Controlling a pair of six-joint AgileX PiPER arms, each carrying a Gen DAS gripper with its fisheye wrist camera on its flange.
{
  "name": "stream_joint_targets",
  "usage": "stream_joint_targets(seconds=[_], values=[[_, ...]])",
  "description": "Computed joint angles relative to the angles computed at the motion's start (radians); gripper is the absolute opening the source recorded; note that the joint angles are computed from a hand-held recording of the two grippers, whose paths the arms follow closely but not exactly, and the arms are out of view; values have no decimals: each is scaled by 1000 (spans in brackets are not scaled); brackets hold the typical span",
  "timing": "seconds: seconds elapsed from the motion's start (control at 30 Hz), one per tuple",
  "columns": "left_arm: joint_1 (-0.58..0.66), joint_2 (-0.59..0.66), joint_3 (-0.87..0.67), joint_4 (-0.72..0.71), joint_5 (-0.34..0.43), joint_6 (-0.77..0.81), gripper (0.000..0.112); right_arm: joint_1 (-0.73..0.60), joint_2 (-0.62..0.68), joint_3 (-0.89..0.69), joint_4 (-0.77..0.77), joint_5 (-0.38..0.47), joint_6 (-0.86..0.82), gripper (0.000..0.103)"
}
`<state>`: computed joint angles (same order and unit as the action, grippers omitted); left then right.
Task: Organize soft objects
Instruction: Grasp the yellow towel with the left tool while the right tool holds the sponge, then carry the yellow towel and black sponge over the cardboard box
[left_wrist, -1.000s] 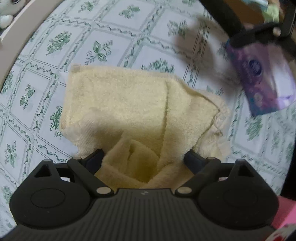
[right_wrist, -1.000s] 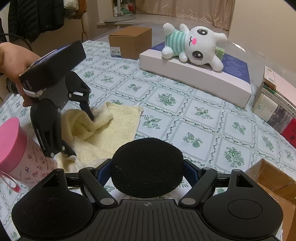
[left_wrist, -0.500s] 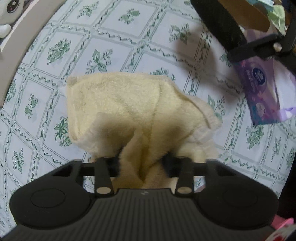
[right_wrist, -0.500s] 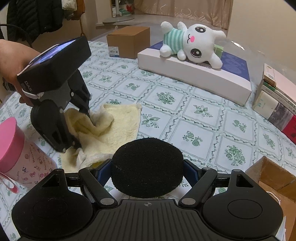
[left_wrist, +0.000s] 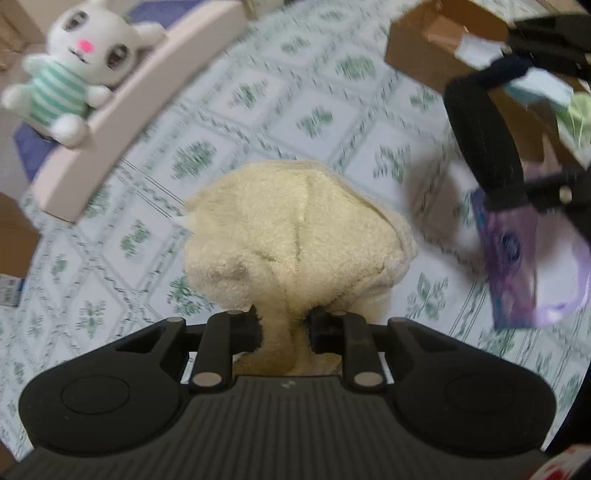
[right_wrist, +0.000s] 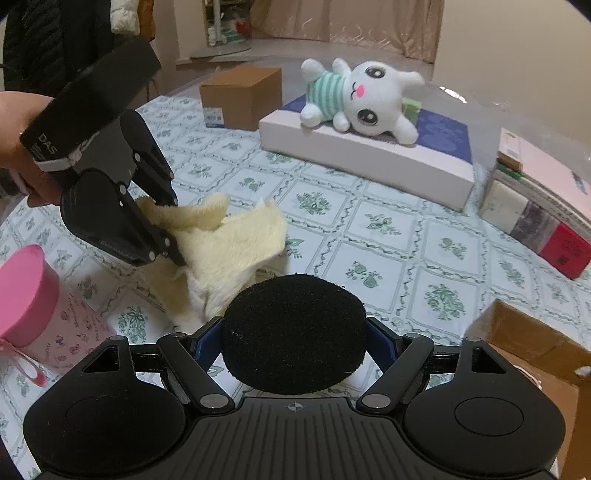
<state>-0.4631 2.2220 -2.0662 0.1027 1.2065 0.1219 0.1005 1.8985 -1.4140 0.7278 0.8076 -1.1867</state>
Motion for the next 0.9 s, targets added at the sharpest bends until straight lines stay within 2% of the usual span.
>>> stream_joint_targets(seconds=[0.33, 0.63, 0.9], values=[[-102, -191, 147, 111, -81, -307, 20, -28, -201, 135, 3, -23, 23, 79], [-256, -360, 258, 218, -75, -559, 20, -96, -411, 282, 26, 25, 5, 79], [-430, -486, 373, 368, -56, -878, 20, -177, -600, 413, 56, 56, -44, 79]])
